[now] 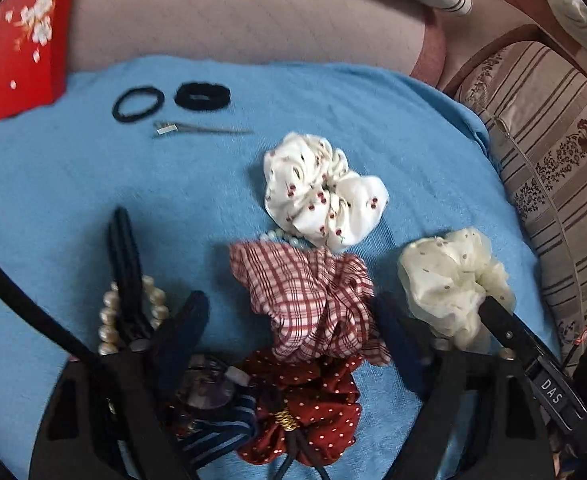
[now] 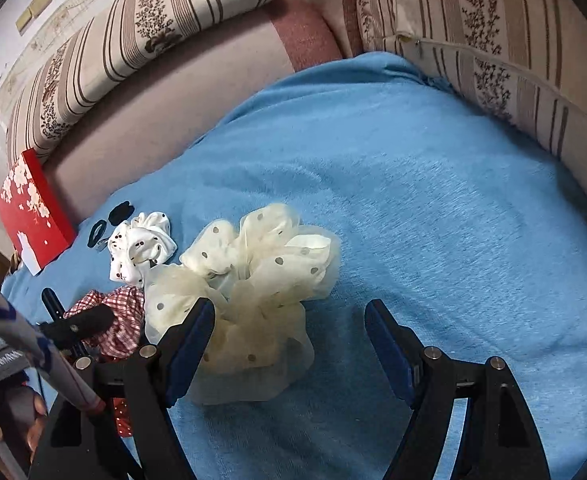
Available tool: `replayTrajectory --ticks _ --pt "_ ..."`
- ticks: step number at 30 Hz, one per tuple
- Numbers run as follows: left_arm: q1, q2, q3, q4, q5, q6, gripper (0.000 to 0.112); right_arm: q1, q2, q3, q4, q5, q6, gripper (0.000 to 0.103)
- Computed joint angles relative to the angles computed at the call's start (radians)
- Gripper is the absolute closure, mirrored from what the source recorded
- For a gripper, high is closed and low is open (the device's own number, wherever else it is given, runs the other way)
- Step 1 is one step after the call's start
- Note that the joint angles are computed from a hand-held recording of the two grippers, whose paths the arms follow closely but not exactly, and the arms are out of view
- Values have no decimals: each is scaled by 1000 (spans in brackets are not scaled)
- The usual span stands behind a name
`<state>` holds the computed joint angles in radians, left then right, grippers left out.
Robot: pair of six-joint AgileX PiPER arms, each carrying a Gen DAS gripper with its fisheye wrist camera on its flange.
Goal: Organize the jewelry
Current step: 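Grasp the cream chiffon scrunchie with the right tool while the left tool grasps the plaid scrunchie, then carry both scrunchies into the red tray and open both tools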
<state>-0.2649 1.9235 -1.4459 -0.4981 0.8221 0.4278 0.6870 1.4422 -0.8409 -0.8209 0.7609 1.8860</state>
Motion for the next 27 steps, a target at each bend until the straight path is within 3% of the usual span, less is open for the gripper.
replayTrajectory --ticks 1,2,3,4,5,8,13,18,23,27 --pt "0 10 -11 -1 21 -2 54 -3 5 -1 -1 -11 2 28" --pt "-1 22 -23 1 47 -9 76 -8 12 -5 4 -22 -7 34" --pt "-4 31 -29 2 64 -13 91 -15 16 -8 11 -35 -20 47" --pt "-7 31 -26 2 66 -17 93 -24 21 -9 25 -61 -39 67" --pt "-11 15 -4 -3 48 -14 96 -26 22 -6 30 -77 -44 80" --pt "-9 -33 35 -18 39 7 98 -2 12 -19 10 -62 -32 91" --pt "52 -177 126 -93 57 106 99 100 -8 -89 -61 78 -4 93" --pt "194 -342 196 -176 142 225 99 224 2 -176 -122 229 3 94" --pt "428 -462 239 -296 263 379 99 343 46 -277 -161 370 -1 94" --pt "637 -486 241 -369 344 482 99 422 87 -348 -177 426 -12 94"
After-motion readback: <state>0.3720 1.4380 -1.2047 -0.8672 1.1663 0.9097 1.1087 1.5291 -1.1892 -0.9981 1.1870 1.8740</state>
